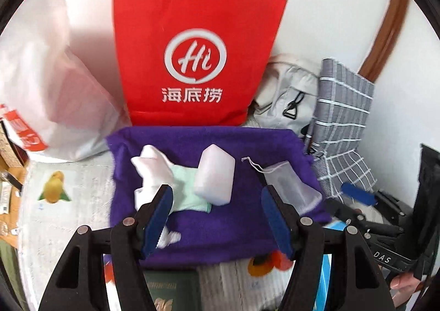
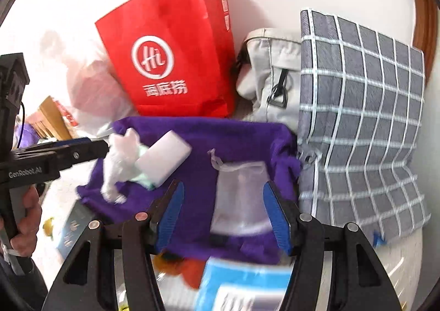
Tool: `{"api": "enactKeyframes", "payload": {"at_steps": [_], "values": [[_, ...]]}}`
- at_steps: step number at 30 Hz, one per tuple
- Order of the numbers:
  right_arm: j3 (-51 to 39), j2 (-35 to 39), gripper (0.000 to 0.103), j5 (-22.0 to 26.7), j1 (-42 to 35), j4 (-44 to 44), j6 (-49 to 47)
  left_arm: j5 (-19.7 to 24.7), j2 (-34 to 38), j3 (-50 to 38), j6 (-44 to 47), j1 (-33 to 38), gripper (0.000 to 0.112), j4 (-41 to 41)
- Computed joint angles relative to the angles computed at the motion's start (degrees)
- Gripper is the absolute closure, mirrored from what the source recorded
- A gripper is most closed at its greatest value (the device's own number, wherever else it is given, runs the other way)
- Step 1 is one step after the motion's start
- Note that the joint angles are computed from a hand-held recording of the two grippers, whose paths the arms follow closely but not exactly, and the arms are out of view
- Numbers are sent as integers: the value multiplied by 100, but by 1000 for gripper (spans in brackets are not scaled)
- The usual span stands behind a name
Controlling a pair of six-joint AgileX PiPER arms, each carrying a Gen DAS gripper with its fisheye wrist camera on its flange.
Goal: Organize soft objects
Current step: 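Grasp the green wet-wipes pack with the right tool while the left tool moves to the sachet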
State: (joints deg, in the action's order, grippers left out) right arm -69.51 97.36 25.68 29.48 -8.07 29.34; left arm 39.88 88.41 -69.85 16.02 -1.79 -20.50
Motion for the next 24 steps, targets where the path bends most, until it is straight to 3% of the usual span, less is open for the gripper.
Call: {"api": "enactKeyframes", "payload": {"at_steps": [4,8,12,15,19,22,24], "values": [[537,-562,43,149,228,684,-217,131,-886,708,306,322,47,-145],[1129,-1038,43,247,931,-282,942,291,-1652,1437,554,788,47,-211],[1855,-1547,44,385,1811,-1659,2678,963,-2203,2072,1553,1738,47,-980],[2361,-1888,50,429,2263,-1947,3411,1096,-2701,2663,2031,2197,47,-1091],[2930,-2215,50,429,2909,-2306,4358,1267,-3254,3414,2632,2826,47,-1172],[3293,-2295,45,194,3371,-2609,4971,1556,-3419,3816,3186,3401,47,-1380],[3509,-2206,35,-121,3595,-2866,5417,1558,-3495,4055,3313,3574,47,-1339]]}}
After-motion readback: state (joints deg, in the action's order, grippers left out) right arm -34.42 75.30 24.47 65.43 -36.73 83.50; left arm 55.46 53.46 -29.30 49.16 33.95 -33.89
